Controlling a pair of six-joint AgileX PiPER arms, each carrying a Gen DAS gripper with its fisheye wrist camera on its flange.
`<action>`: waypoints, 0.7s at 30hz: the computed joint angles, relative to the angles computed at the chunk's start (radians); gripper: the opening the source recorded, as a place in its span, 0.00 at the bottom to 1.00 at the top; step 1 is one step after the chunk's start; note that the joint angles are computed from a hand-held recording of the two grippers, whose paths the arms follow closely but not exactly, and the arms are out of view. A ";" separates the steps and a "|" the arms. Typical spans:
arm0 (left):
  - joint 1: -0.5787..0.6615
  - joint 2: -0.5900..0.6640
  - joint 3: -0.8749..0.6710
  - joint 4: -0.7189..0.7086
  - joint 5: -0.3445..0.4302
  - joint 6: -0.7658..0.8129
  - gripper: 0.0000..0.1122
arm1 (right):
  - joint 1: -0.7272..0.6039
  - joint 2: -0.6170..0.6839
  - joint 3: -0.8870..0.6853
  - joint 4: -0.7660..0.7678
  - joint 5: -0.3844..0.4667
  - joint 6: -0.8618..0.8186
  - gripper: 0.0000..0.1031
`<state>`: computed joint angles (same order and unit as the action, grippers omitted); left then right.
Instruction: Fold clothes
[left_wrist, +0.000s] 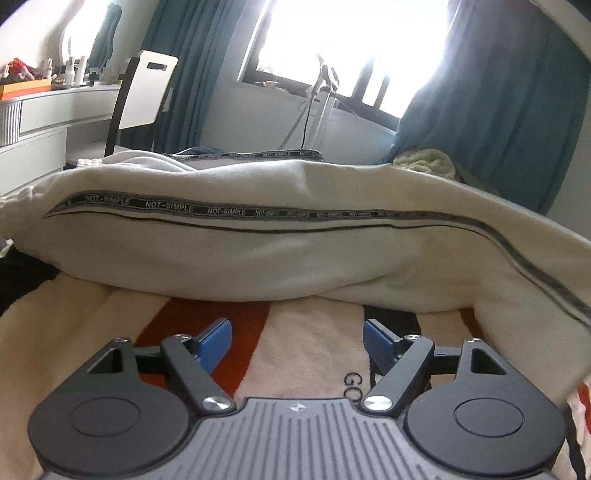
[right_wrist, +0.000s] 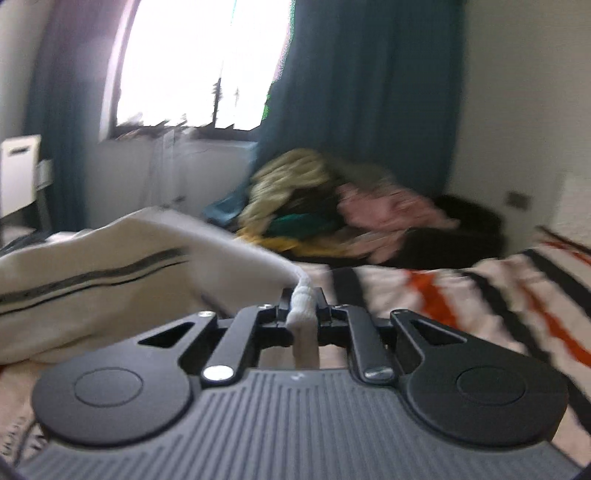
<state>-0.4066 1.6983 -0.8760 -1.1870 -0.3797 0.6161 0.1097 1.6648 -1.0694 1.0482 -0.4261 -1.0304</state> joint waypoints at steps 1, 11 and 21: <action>0.008 -0.008 0.008 0.040 0.013 -0.052 0.71 | -0.016 -0.030 0.049 -0.055 -0.049 0.060 0.12; 0.084 -0.112 0.094 0.268 0.010 -0.422 0.72 | -0.241 -0.147 0.413 -0.233 -0.375 0.830 0.13; 0.305 -0.158 0.055 0.912 0.339 -1.150 0.72 | -0.464 -0.177 0.424 -0.426 -0.053 1.178 0.17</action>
<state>-0.1021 1.5404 -0.8207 -0.2750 -0.0408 -0.5335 -0.3542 1.4879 -0.6450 0.6222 -0.4787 0.1472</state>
